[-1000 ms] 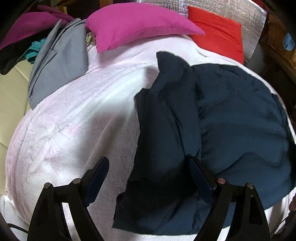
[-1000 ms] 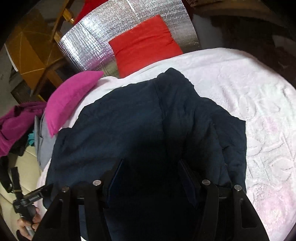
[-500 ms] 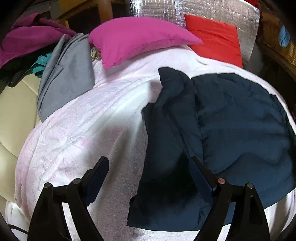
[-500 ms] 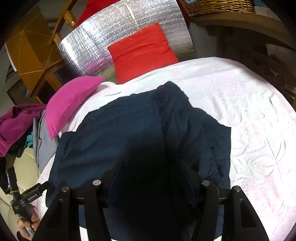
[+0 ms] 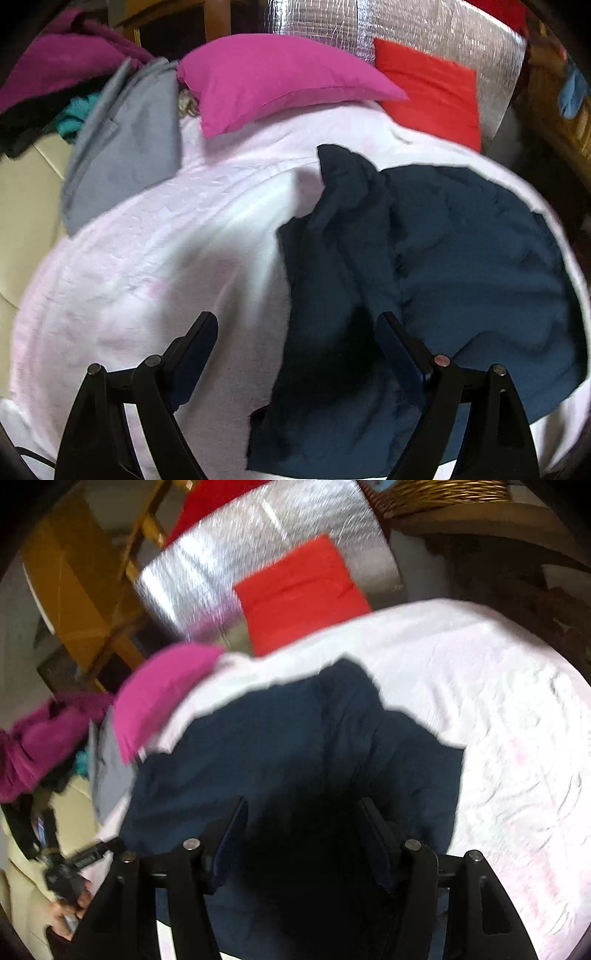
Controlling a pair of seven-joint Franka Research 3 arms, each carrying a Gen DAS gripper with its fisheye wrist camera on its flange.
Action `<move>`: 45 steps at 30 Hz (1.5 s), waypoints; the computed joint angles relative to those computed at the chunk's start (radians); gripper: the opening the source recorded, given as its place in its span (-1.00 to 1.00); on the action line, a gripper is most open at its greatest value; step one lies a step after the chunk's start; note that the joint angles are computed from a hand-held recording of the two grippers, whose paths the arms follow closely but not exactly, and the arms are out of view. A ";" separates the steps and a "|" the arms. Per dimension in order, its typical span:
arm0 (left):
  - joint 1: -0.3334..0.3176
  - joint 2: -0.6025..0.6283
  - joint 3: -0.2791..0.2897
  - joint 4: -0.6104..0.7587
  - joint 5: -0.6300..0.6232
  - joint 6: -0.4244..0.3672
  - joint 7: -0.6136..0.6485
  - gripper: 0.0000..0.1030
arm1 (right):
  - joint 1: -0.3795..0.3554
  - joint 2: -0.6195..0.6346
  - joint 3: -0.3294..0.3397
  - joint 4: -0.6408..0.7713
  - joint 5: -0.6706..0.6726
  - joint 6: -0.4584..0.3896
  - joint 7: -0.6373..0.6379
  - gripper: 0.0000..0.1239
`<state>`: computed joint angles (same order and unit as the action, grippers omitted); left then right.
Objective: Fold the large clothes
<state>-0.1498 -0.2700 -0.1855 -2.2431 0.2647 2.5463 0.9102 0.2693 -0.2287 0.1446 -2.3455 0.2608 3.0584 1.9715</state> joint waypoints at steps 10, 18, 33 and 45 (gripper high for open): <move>0.025 0.064 -0.035 0.066 0.088 -0.067 -0.038 0.71 | 0.279 -0.014 -0.324 -0.018 0.447 0.038 -0.356 0.18; 0.016 0.089 -0.028 0.084 0.123 -0.081 -0.081 0.71 | 0.275 0.092 -0.341 0.075 0.661 -0.107 -0.505 0.18; 0.032 -0.049 -0.097 0.038 0.463 -0.049 -0.310 0.70 | 0.445 0.053 -0.332 0.100 0.941 0.174 -0.807 0.17; 0.056 -0.102 -0.108 0.003 0.532 -0.047 -0.354 0.71 | 0.361 0.114 -0.219 0.183 1.112 0.121 -0.944 0.17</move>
<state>-0.0934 -0.3722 -0.2936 -2.2398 0.7967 2.4996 0.5564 0.6307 -0.1146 -0.0747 -2.1626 1.3726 3.1794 1.0276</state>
